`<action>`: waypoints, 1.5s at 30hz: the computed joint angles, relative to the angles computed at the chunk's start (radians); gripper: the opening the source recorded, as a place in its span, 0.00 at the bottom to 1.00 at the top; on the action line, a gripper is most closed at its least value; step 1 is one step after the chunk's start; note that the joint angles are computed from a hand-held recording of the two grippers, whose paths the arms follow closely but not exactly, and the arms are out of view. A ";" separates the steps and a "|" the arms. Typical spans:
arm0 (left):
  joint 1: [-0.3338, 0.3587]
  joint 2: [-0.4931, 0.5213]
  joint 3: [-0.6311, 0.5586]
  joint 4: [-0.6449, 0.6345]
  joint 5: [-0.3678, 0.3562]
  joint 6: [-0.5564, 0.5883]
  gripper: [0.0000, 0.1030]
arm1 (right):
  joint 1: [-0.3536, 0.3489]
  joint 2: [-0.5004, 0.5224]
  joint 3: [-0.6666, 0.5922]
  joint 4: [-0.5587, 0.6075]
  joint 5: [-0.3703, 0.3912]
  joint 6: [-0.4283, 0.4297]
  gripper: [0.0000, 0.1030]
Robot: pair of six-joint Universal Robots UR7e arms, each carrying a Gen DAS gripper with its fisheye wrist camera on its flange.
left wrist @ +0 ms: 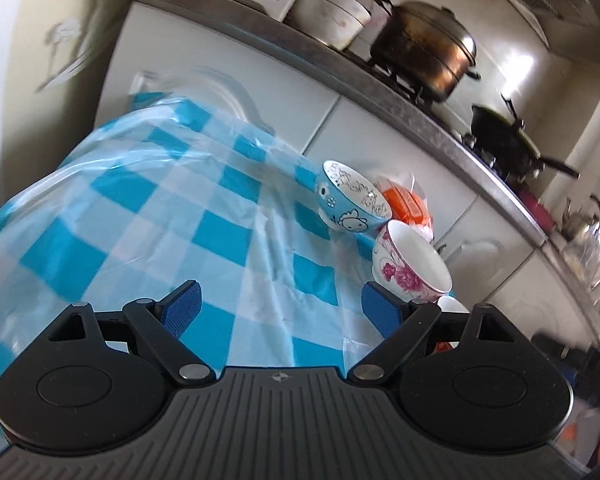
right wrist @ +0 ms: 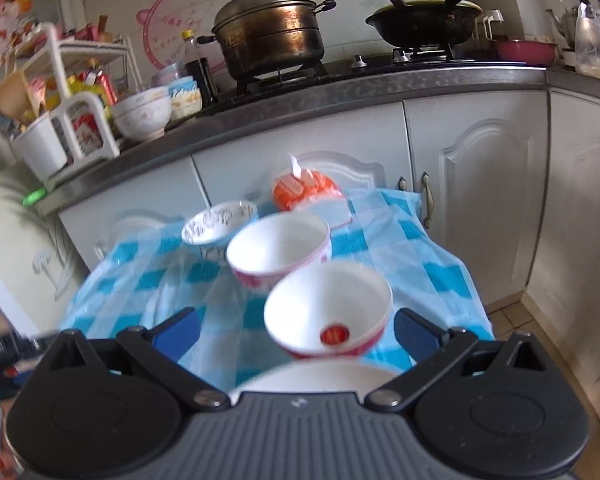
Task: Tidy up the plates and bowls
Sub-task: 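Move both grippers to the pink-flowered white bowl, then close both grippers on the rim of the pink-flowered bowl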
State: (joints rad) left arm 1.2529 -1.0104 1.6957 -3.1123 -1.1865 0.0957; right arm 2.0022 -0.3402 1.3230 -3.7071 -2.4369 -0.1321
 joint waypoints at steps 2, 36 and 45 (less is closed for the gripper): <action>-0.005 0.025 -0.036 0.037 -0.001 0.017 1.00 | -0.017 -0.012 -0.008 0.012 0.036 0.017 0.99; -0.021 0.478 -0.672 0.436 -0.088 -0.010 0.92 | -0.239 -0.045 -0.282 0.565 0.371 0.245 0.84; -0.013 0.529 -0.736 0.477 -0.081 0.001 0.47 | -0.268 -0.039 -0.309 0.647 0.432 0.295 0.66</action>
State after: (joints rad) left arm 1.2398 -0.4811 0.9593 -2.6350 -1.2670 0.0965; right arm 1.7346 -0.3787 1.0143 -3.0603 -2.0045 0.1632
